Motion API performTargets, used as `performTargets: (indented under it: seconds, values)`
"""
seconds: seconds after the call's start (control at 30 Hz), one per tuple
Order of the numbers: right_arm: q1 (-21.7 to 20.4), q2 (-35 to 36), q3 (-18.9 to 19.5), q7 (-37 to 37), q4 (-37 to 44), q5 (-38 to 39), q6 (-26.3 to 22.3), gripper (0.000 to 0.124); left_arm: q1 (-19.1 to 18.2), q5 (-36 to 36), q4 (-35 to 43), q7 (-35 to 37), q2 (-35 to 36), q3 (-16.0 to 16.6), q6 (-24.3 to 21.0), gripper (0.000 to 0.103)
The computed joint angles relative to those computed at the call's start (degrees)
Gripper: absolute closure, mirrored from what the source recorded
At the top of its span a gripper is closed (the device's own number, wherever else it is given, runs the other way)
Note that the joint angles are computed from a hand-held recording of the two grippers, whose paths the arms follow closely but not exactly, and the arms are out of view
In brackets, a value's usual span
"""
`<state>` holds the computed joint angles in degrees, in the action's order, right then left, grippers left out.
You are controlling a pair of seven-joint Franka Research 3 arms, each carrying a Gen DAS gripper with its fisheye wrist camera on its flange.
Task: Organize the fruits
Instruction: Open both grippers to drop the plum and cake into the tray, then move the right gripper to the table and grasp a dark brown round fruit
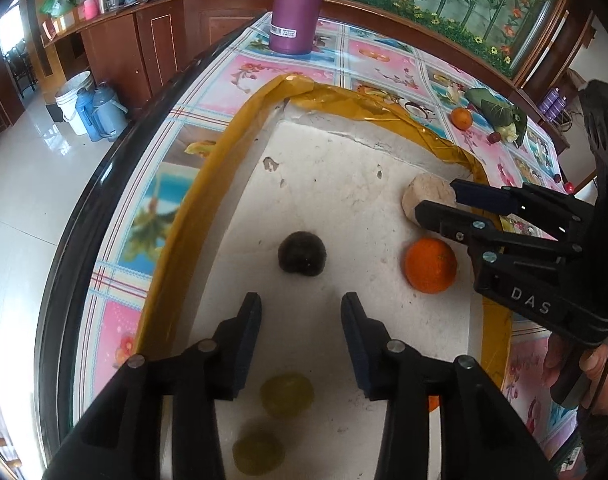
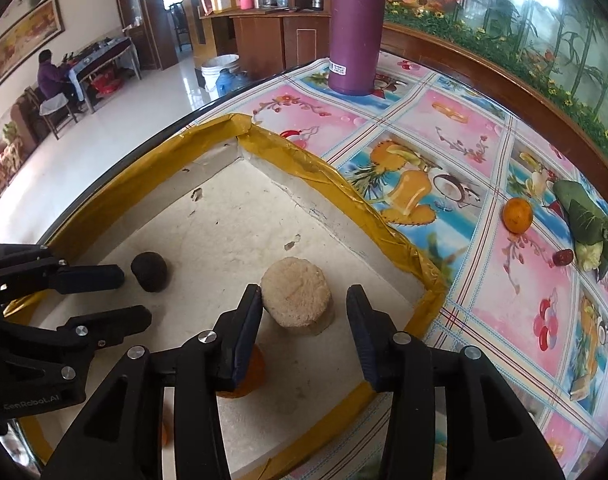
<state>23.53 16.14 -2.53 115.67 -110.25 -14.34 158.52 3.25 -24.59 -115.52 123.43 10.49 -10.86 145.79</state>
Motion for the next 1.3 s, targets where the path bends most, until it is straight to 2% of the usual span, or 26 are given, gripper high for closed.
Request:
performTargets:
  seconds: [0.27, 0.33, 0.6, 0.73, 0.9, 1.13, 1.3]
  values:
    - [-0.69, -7.22, 1.00, 3.03, -8.74, 0.53, 5.09, 0.081, -0.44, -3.63, -7.08, 1.73, -6.64, 1.22, 4.86, 0.042]
    - [-1.16, -9.72, 1.68, 3.62, -11.51, 0.11, 6.15, 0.076, -1.27, -4.65, -9.17, 2.26, -8.67, 1.67, 6.02, 0.040]
    - [-5.83, -21.16, 6.29, 6.75, -25.02, -1.29, 7.79, 0.072, -7.43, -7.44, -17.96, 3.76, -17.22, 3.98, 10.41, 0.027]
    - [-9.46, -27.04, 9.14, 8.78, -32.18, -1.05, 7.89, 0.068, -11.21, -7.51, -21.52, 3.20, -20.95, 5.27, 10.13, 0.018]
    - [-14.18, -35.31, 13.29, 11.00, -41.31, -0.30, 7.14, 0.066, -16.28, -8.22, -25.82, 3.96, -25.57, 6.42, 8.68, 0.017]
    - [-17.82, -42.82, 14.82, 8.96, -48.75, 5.22, 7.34, 0.065, -20.87, -3.79, -29.65, 1.02, -28.37, 6.40, 8.43, 0.015]
    - [-19.25, -43.50, 14.08, 5.77, -49.89, 8.76, 9.17, 0.065, -22.37, -1.92, -31.03, -0.94, -29.63, 7.18, 8.02, 0.015]
